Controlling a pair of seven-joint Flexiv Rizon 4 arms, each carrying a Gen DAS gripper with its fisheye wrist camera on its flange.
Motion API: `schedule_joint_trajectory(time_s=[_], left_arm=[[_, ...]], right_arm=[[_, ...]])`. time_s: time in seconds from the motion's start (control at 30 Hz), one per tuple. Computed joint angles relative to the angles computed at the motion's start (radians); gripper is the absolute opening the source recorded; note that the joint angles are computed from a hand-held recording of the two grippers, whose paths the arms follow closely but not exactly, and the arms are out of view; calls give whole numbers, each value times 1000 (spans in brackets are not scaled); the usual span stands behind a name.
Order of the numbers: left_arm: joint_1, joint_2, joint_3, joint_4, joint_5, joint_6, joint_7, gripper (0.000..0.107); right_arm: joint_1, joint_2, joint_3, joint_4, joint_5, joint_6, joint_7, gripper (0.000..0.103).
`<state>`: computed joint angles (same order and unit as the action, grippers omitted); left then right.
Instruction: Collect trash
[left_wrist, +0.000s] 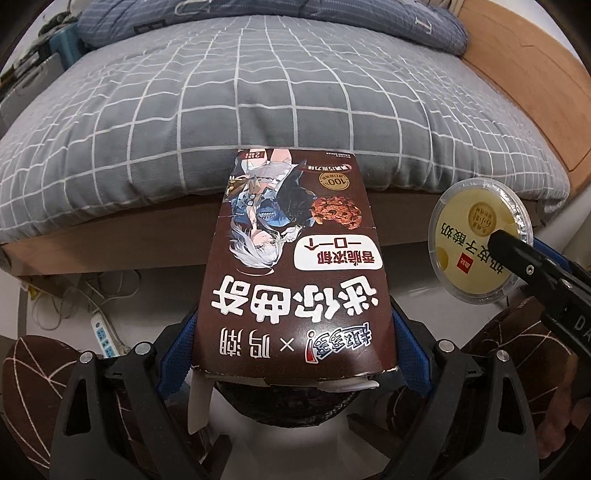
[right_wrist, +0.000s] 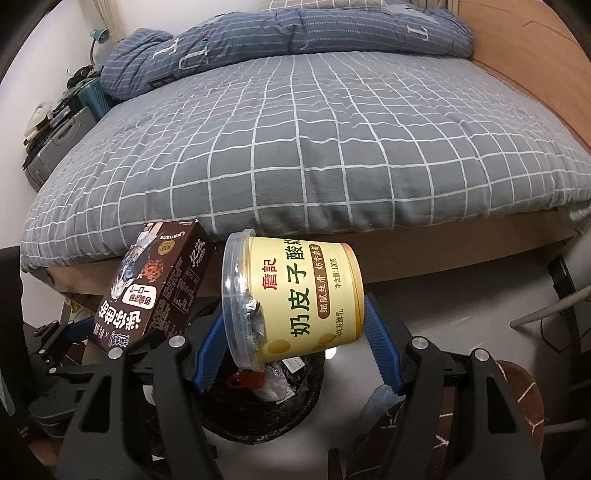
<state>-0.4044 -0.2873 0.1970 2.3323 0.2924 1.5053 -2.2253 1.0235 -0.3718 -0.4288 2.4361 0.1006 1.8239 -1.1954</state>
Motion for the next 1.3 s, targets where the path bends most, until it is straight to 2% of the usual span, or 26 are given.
schedule_joint_trajectory(time_s=[0.13,0.27,0.63,0.9,1.07,1.17,1.3], left_arm=[[-10,0,20,-2,24,-22,-6,92],[-51,14,89,-21,129,-62,-99,96],[113,109,59,39,285,-78,-191,97],[226,145,20,88,325,-57,-199,97],[248,153,0,85,340,-64,-217,97],[256,155,-12,84,340,-62,-215,97],[257,163,-25,77,343,-64,-219,97]], right_arm=[[-34,-17,42,-18,-15,-7,6,65],[-59,-32,79,-37,-36,-13,11,65],[-108,-83,182,-109,-122,-46,42,65],[-112,-109,214,-139,-176,-65,65,65],[-87,-116,187,-143,-197,-82,82,67],[-90,-111,178,-136,-205,-71,89,76],[-31,-97,106,-113,-188,-57,82,84]])
